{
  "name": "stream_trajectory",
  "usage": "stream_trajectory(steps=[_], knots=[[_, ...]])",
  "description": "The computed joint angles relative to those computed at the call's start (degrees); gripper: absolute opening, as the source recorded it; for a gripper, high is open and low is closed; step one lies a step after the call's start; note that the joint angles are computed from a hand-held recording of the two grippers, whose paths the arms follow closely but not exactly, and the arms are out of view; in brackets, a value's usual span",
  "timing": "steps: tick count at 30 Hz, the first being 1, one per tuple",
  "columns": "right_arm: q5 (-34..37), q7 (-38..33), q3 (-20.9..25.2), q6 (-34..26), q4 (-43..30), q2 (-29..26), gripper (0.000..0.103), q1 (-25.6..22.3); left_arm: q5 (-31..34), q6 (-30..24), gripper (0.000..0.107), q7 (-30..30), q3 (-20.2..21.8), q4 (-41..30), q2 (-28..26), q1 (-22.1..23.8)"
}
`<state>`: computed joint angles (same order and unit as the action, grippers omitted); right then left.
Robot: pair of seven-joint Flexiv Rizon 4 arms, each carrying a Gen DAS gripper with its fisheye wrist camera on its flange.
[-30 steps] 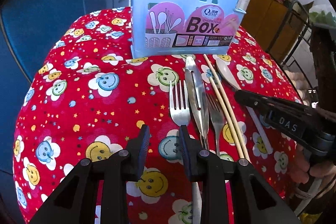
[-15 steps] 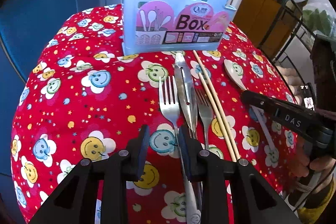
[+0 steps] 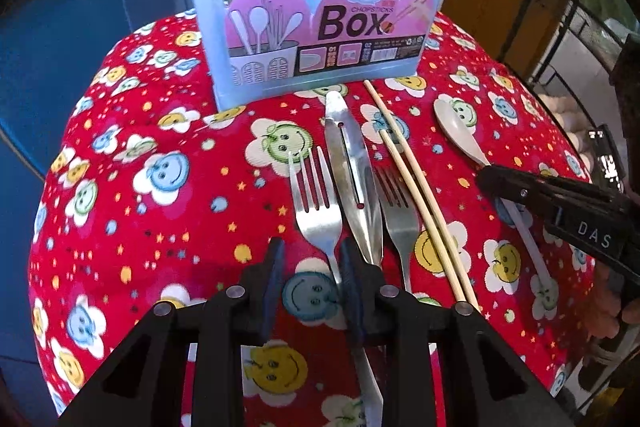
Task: Organize utensils
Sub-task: 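Grasp the white plastic spoon with the right tool while the left tool grasps a metal fork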
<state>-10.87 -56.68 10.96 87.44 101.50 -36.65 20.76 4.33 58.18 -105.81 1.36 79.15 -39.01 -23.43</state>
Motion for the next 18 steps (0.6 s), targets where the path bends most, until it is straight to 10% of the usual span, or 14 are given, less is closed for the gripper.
stream_trajectory(steps=[18], knots=[[6.92,-11.54,6.09,-13.99,-8.94,-1.94,0.009,-3.84,-6.81,5.57,0.004,2.43,-3.01,4.29,1.2,2.94]])
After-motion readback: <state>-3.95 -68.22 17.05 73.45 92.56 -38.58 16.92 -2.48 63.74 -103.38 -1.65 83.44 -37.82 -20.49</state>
